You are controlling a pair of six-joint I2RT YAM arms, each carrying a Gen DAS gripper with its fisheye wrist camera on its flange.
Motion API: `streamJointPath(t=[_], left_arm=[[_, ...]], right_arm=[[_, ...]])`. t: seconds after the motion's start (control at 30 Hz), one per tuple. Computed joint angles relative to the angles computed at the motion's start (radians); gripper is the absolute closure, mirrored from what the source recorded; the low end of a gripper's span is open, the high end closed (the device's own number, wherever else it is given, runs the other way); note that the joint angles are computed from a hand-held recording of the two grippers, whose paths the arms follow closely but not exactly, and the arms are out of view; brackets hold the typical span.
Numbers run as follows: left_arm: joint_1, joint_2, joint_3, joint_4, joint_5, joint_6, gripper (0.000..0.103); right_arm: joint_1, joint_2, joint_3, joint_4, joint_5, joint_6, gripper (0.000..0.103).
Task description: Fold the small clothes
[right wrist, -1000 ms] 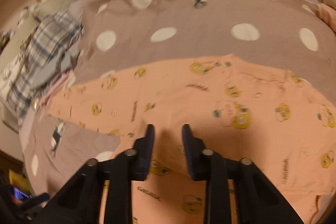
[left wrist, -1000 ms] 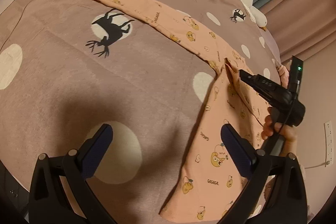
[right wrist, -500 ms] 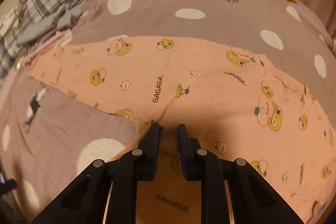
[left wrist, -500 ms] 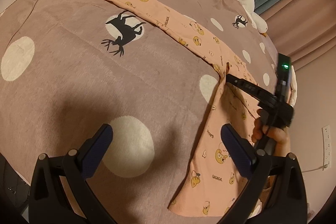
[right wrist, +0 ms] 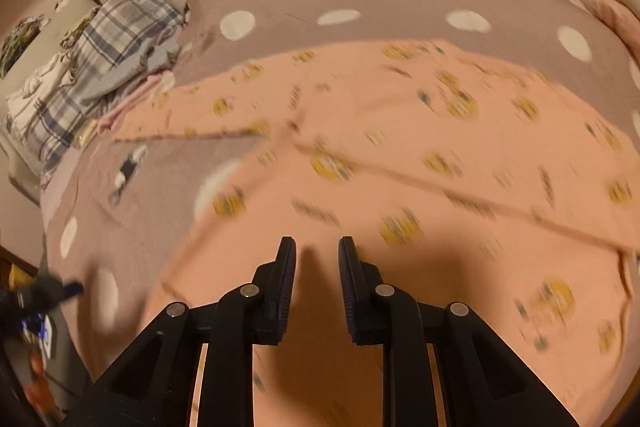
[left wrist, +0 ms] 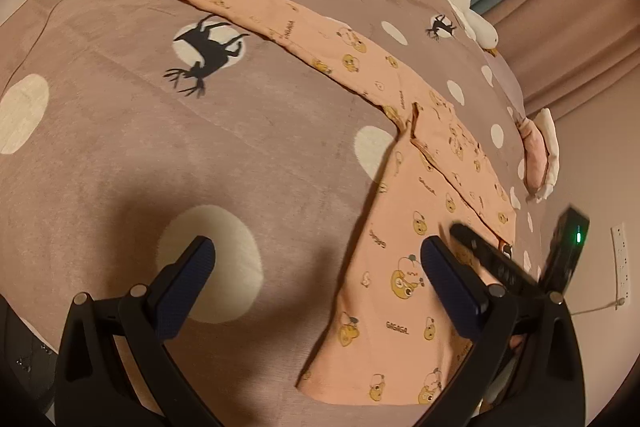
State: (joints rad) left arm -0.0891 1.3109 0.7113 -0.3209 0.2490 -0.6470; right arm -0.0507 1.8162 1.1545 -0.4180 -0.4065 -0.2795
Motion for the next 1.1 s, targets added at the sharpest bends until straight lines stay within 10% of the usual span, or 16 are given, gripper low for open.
streamJointPath(t=[0.77, 1.1], left_arm=[[-0.335, 0.292, 0.067, 0.198, 0.014, 0.073, 0.001], [-0.294, 0.179, -0.04, 0.176, -0.011, 0.11, 0.001]], right_arm=[[-0.359, -0.072, -0.152, -0.136, -0.168, -0.154, 0.082], [-0.488, -0.115, -0.186, -0.187, -0.12, -0.262, 0.082]])
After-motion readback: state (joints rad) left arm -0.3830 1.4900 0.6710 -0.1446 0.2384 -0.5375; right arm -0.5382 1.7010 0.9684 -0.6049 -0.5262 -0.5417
